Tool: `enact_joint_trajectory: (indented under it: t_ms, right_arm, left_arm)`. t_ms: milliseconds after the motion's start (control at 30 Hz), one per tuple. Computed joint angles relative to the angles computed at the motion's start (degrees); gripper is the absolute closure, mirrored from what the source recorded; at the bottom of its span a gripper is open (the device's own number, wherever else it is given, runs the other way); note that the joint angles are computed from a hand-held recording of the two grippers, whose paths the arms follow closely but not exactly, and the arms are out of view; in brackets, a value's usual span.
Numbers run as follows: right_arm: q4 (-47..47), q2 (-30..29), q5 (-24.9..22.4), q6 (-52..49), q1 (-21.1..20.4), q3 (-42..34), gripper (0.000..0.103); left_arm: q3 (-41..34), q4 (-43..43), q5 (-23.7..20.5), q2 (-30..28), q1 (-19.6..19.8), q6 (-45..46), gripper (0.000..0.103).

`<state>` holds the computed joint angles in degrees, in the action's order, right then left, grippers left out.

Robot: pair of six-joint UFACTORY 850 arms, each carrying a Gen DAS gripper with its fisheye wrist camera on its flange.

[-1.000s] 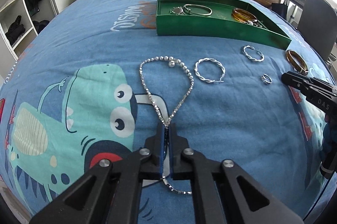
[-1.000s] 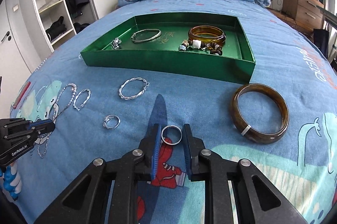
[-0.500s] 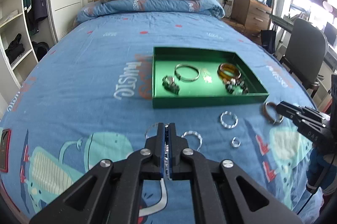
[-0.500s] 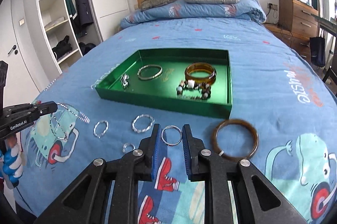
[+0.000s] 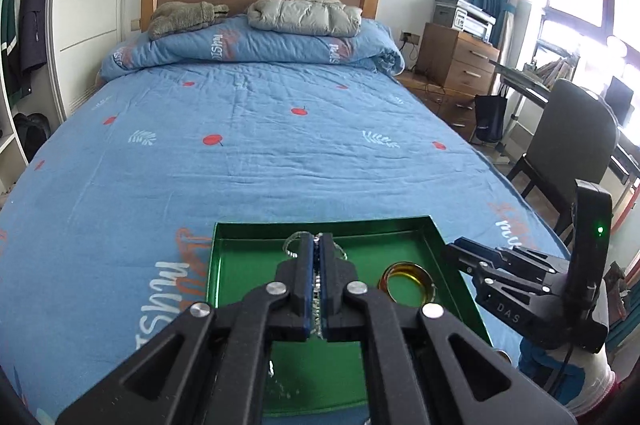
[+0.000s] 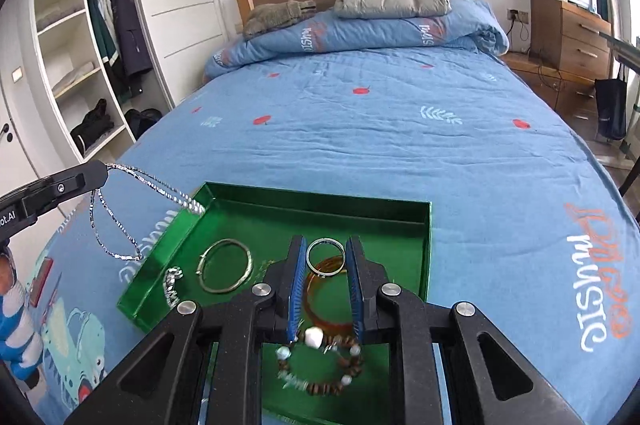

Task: Organize jewelry
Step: 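Carry the chain and ring into the green tray and open both tools, then lift both open tools out of the tray back over the bed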

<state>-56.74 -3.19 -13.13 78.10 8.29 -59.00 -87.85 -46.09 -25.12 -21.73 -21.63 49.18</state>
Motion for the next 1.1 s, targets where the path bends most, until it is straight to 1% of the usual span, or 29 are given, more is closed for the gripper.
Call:
enact_joint_trajectory:
  t_ms: [33,133,200,233,300,400,467,567,633,700,767,833,933,1033,1100]
  right_arm:
    - [5.6,-2.3,-0.2,-6.0,-1.0,-2.0,0.083]
    - [19.2,-7.7,-1.8,-20.4,-2.8,-6.5,0.083]
    - [23.1,-10.7,-3.9,-24.9,-3.6,-8.8,0.083]
    - [25.5,-12.2,-4.8,-27.2,-4.0,-10.0,0.083]
    - [26.7,-13.7,-6.3,-28.2,-4.3,-11.0,0.083]
    - [27.8,-15.5,-9.8,-30.0,-4.1,-13.1,0.083]
    - [28.9,-16.5,-12.0,-31.8,-4.0,-14.2,0.083]
    - [29.3,-17.2,-14.2,-32.7,-3.6,-15.0,0.083]
    - [30.0,-17.1,-14.6,-33.3,-3.7,-15.0,0.081]
    - [29.8,-16.6,-14.7,-32.8,-3.7,-14.6,0.074]
    - [28.6,-15.1,-14.0,-31.4,-3.8,-13.7,0.074]
    - [27.0,-12.5,-12.5,-29.1,-3.6,-11.7,0.073]
    - [21.9,-6.8,-11.2,-23.1,-2.5,-7.6,0.07]
    - [16.6,-0.4,-11.2,-17.0,-0.9,-3.1,0.069]
    - [13.7,4.1,-12.1,-13.5,0.4,-0.2,0.069]
  left_arm:
    - [-2.1,3.1,-0.1,-2.4,-0.5,-3.0,0.101]
    - [-8.0,17.2,0.8,-8.9,-2.1,-15.2,0.101]
    - [-12.8,27.6,-0.2,-13.4,-2.6,-25.2,0.101]
    - [-15.0,30.3,-1.3,-15.4,-2.5,-28.2,0.101]
    - [-18.0,34.3,-2.8,-18.3,-2.5,-32.0,0.101]
    - [-20.0,38.9,-4.0,-20.7,-2.6,-35.5,0.101]
    - [-21.6,37.2,-6.8,-22.2,-2.1,-35.0,0.1]
    - [-21.8,37.9,-8.0,-22.6,-1.9,-36.2,0.099]
    - [-20.4,38.4,-7.0,-21.4,-2.0,-35.7,0.097]
    - [-19.6,36.7,-6.8,-20.1,-1.8,-33.0,0.093]
    - [-18.2,36.7,-5.7,-18.1,-1.7,-32.1,0.084]
    - [-16.0,36.4,-4.0,-15.4,-1.3,-31.1,0.083]
    - [-12.4,33.2,-2.6,-11.1,-0.5,-27.8,0.083]
    - [-6.1,28.7,1.1,-4.8,0.3,-23.0,0.083]
    - [-2.0,26.8,2.9,-0.7,0.7,-20.1,0.083]
